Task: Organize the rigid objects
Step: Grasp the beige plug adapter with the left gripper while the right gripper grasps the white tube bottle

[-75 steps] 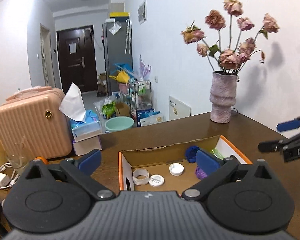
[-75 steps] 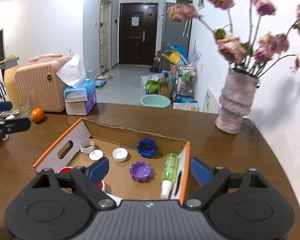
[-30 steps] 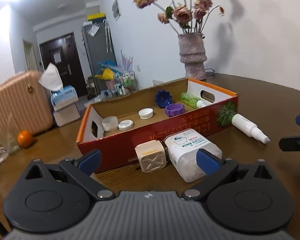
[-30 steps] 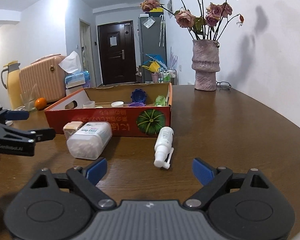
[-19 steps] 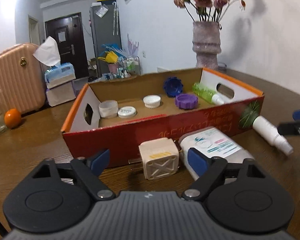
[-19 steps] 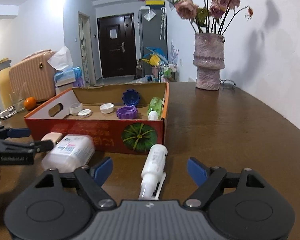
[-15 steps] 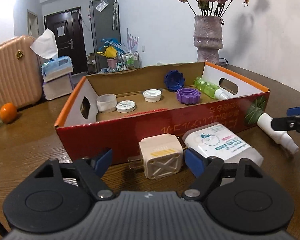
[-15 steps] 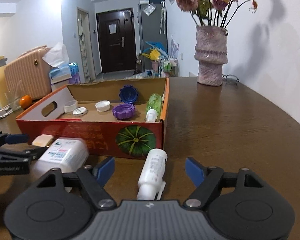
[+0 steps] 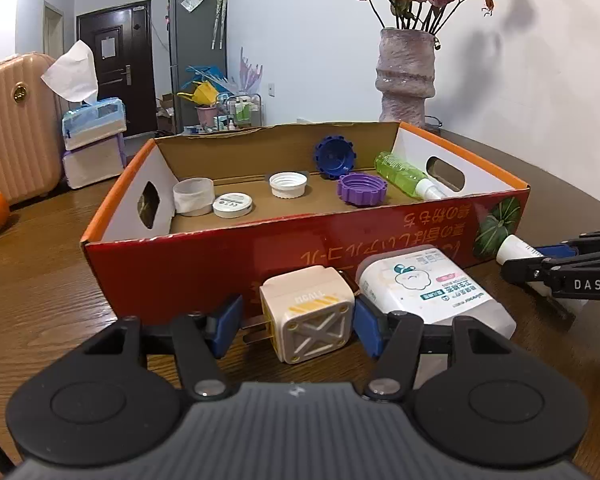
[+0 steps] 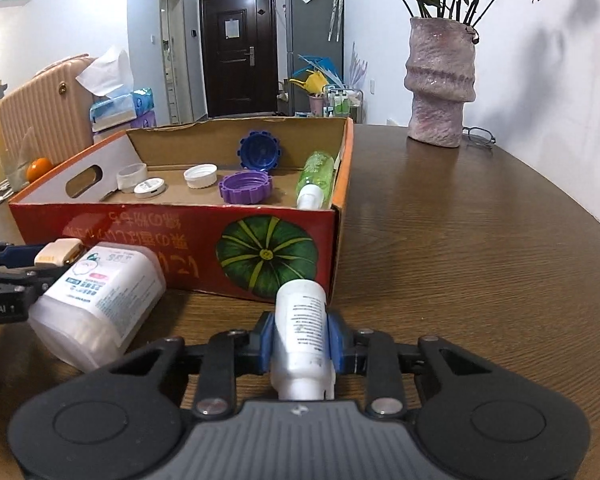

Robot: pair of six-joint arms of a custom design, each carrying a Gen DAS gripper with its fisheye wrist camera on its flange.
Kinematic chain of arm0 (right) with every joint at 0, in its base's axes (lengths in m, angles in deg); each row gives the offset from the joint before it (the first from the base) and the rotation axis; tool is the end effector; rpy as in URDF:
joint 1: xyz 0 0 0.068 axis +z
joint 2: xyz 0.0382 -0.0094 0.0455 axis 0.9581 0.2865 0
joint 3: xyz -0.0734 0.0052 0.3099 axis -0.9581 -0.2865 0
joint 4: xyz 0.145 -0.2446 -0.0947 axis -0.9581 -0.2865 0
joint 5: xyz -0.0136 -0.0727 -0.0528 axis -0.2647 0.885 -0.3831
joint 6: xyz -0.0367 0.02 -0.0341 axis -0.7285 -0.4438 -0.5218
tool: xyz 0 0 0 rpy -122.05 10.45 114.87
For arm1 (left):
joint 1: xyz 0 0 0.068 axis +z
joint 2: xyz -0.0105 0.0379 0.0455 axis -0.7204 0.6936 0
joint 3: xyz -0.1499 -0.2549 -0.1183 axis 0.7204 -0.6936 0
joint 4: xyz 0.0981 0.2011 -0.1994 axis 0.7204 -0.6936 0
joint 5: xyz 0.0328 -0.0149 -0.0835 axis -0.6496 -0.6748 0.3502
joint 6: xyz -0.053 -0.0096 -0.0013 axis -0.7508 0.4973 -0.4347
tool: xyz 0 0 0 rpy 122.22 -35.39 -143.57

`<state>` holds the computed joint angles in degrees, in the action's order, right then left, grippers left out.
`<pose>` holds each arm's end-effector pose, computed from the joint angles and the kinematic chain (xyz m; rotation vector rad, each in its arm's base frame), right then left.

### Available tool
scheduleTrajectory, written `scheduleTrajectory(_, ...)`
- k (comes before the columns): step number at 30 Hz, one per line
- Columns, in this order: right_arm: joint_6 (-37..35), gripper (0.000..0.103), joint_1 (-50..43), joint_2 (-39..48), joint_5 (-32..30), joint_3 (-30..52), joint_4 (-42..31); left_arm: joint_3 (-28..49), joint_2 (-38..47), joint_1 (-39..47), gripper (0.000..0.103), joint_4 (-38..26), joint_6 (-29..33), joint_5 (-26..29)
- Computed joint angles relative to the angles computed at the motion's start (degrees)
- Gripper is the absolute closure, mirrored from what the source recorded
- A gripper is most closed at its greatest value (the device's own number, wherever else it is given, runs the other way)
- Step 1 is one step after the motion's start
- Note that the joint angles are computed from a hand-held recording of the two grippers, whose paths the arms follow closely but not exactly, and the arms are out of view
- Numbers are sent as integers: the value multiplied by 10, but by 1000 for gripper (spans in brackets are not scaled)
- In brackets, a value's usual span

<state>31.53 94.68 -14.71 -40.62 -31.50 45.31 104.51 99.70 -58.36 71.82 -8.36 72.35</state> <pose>0.2243 0.0777 0.1682 0.0577 2.2237 0.0734 0.2638 -0.0638 0.1753 0.4931 2.1031 -0.2238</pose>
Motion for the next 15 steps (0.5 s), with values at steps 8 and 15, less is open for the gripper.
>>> scheduleTrajectory(8, 52, 76, 47, -85, 25, -40, -34, -44, -98, -9, 43, -60, 2, -34)
scheduleTrajectory(15, 221, 76, 281, -227, 210, -62, -209, -102, -314, 13, 43, -207, -34, -20)
